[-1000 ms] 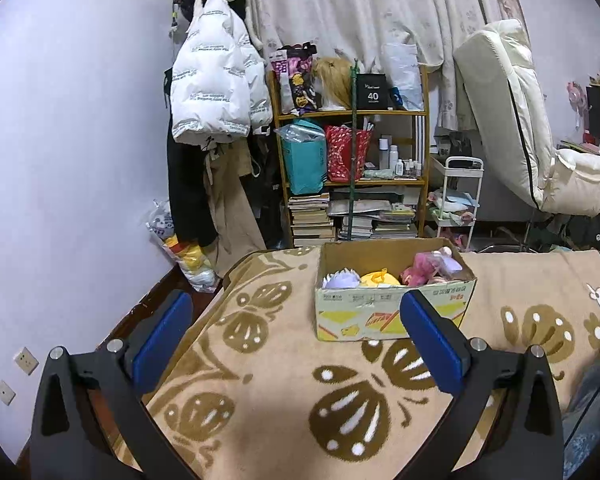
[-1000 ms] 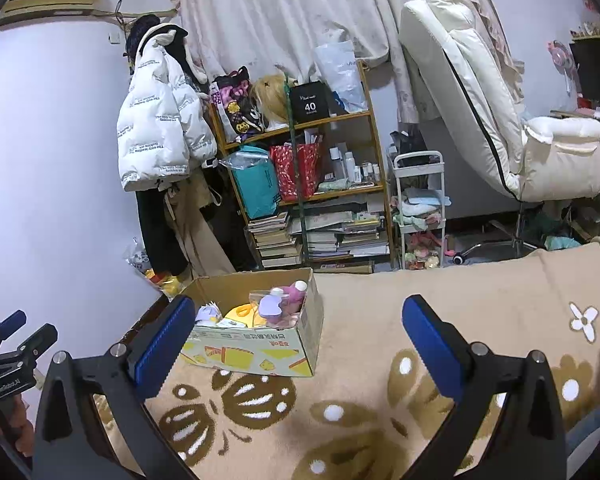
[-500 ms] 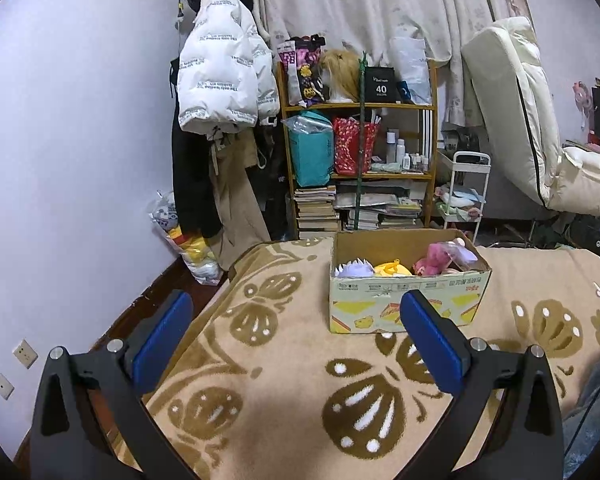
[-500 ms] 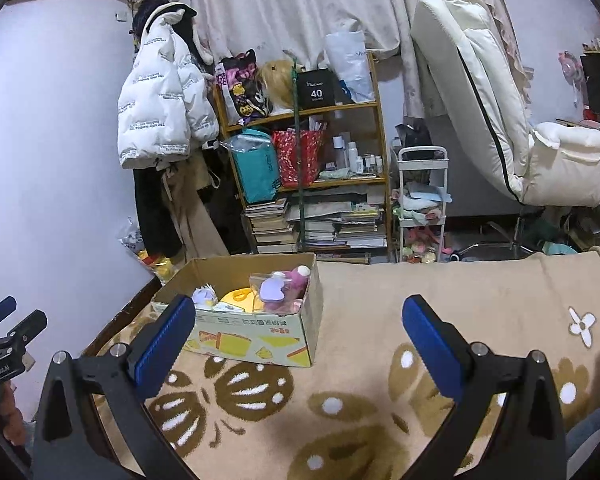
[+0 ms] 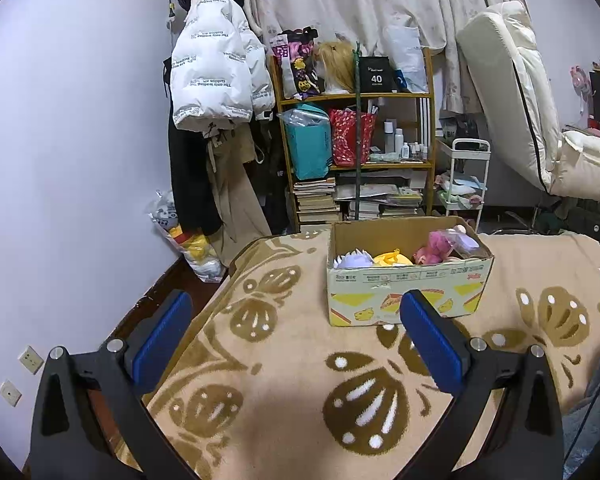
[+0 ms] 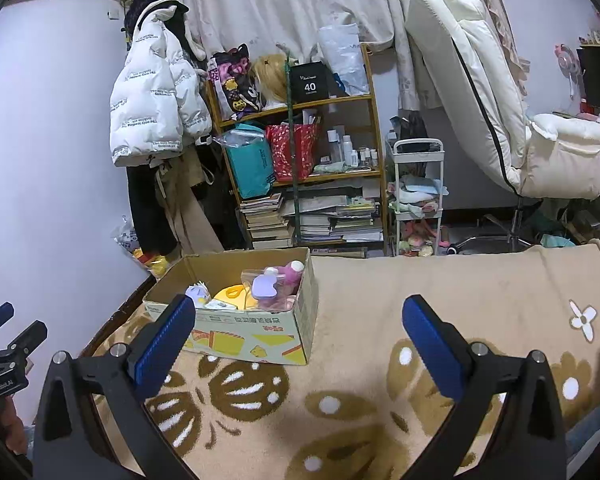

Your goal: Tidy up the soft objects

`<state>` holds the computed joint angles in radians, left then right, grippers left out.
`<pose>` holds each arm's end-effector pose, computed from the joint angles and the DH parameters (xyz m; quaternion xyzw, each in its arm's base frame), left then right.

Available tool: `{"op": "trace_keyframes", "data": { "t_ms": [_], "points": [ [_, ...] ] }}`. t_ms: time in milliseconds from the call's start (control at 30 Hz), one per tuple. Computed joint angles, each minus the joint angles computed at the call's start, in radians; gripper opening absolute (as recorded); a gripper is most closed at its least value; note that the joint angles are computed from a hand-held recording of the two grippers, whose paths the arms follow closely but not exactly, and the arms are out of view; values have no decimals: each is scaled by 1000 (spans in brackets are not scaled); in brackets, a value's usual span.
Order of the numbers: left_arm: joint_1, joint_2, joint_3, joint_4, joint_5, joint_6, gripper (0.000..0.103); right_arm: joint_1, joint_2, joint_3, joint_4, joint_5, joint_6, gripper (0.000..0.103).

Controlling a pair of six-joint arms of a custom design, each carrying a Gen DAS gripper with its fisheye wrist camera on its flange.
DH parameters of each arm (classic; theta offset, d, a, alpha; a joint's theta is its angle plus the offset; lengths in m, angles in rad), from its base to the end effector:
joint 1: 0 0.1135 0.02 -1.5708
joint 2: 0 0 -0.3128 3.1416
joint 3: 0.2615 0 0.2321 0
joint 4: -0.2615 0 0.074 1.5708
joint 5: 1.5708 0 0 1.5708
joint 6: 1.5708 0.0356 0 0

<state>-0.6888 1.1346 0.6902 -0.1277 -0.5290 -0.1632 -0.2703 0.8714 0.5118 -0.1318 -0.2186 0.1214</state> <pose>0.1690 -0.1159 0.2981 0.0993 0.8508 0.0180 0.5157 0.1423 -0.0314 0.2788 0.1110 0.8473 0.0553 0.5164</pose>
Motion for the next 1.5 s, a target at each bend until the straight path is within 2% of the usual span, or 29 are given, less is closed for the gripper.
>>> {"op": "trace_keyframes", "data": {
  "t_ms": [800, 1133, 1500],
  "points": [
    [-12, 7, -7, -2, -6, 5, 102, -20, 24, -22, 32, -15, -7, 103],
    [-11, 4, -35, 35, -18, 36, 102, -27, 24, -23, 32, -22, -7, 103],
    [-10, 7, -18, 10, -24, 18, 102, -17, 24, -19, 27, -11, -2, 103]
  ]
}}
